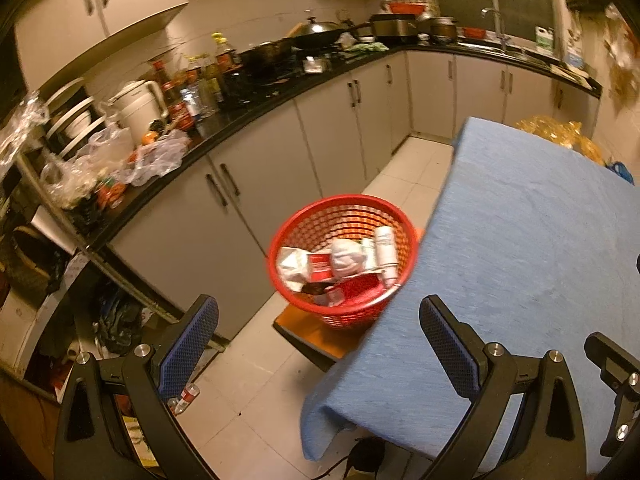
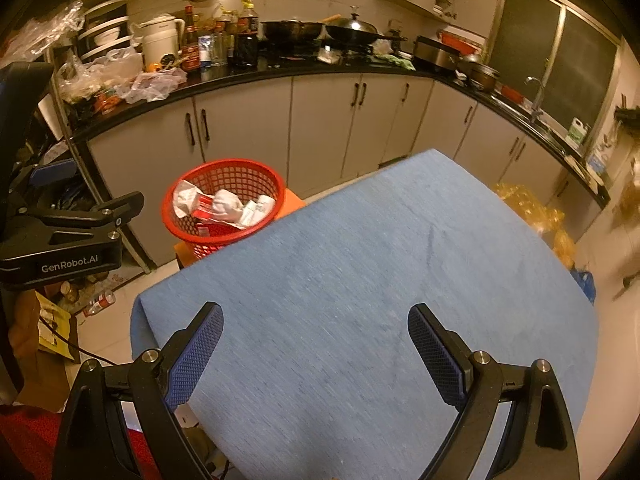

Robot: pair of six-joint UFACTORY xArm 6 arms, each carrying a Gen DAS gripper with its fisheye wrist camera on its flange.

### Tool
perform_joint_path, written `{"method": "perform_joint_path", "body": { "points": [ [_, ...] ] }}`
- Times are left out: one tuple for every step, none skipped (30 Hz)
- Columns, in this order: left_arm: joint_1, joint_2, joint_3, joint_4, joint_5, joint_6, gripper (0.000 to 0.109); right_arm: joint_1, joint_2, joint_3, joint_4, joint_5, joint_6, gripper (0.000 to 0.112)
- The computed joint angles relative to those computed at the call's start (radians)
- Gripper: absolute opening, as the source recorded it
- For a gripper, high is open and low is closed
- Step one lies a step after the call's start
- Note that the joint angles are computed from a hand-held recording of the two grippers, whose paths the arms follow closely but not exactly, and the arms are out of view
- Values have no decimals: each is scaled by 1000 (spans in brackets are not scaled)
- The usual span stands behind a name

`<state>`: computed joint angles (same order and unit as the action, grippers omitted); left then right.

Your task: Collect trash

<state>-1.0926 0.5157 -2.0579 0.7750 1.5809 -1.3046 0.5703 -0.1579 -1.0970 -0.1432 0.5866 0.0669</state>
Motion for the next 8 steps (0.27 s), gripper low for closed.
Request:
{"method": "perform_joint_path", "body": {
  "points": [
    [-1,16,-20,1,-5,18,100,-6,-2,1,1,3,1,96],
    [-2,42,-51,4,-14,43,100,-14,-13,15,-7,5,15,96],
    [-1,55,-60,4,-48,68,100,-22,-18,21,-9,7,26,96],
    [5,54,-43,-7,-118,95,100,-33,-27,32,-1,11,37,96],
    [14,59,-34,-29,-187,131,100,-54,-36,47,39,26,34,96],
    [19,76,-44,-57,-240,174,100,-72,-42,59,54,39,45,96],
    [22,119,-89,-89,-281,226,100,-89,-47,71,46,49,72,96],
    [21,166,-146,-112,-295,264,100,-119,-60,96,17,63,128,96]
  ]
}}
